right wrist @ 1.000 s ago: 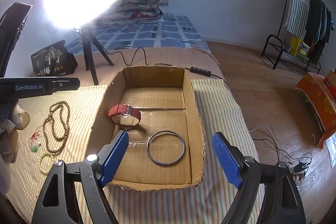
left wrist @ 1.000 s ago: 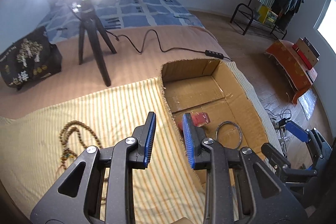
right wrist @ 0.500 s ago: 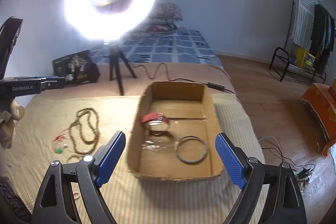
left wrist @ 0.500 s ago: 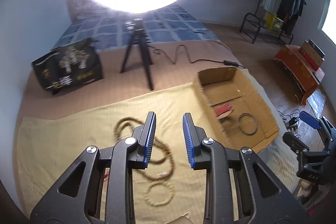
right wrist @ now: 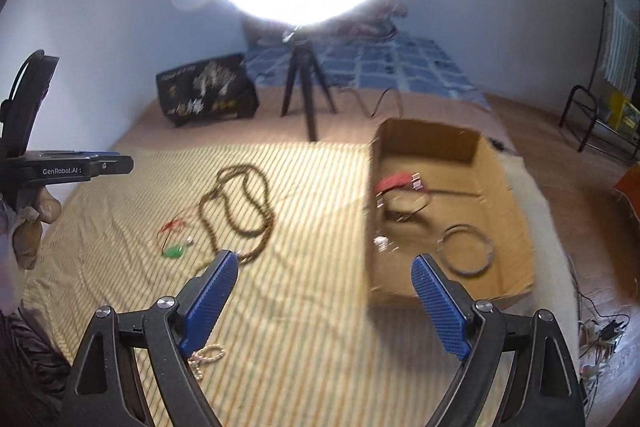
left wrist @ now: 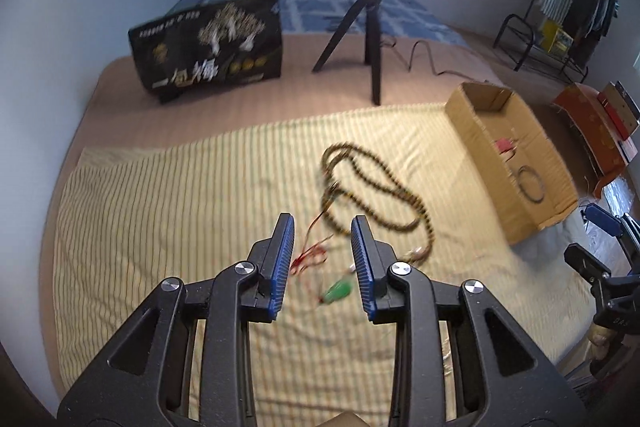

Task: Organize jewelry
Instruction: 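Move both open tools back over the remaining jewelry, then grasp the green jade pendant with the left tool while the right tool grasps the cream bead bracelet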

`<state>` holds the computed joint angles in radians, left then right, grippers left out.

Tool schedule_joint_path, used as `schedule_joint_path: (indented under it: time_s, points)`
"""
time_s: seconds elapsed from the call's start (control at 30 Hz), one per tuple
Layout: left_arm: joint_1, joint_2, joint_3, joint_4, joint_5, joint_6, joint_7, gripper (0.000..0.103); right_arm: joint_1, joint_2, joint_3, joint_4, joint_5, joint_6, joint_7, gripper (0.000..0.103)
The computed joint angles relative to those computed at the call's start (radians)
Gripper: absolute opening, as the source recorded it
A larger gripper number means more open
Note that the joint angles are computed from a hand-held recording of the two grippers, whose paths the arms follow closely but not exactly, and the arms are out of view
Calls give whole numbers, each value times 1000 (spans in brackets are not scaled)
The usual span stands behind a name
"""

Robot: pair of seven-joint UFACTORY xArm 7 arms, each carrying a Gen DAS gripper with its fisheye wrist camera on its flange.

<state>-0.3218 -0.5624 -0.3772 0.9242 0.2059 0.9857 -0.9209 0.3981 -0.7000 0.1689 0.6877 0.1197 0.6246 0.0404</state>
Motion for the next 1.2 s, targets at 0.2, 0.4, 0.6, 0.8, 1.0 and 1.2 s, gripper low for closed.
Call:
schedule_joint_path:
  time_s: [0.2, 0.4, 0.6, 0.8, 1.0, 1.2]
  points:
    - [-27, -27, 29, -83, -56, -27, 16, 29, 34, 51, 22, -6, 4, 2, -8, 90]
    - [-67, -12, 59, -139, -130, -71, 73, 29, 88, 104, 21, -10, 37, -7, -41, 90]
    - [-97, 19, 66, -161, -176, -95, 120, 29, 108, 182, 37, 20, 35, 14, -63, 85]
    - [-117, 62, 71, -162, -190, -117, 175, 29, 119, 260, 20, 58, 89, 53, -83, 73]
    - [-124, 114, 55, -137, -153, -117, 221, 29, 120, 306, 17, 82, 129, 67, -108, 61]
    - [-121, 148, 60, -128, -137, -113, 227, 29, 116, 342, 28, 99, 143, 68, -111, 53]
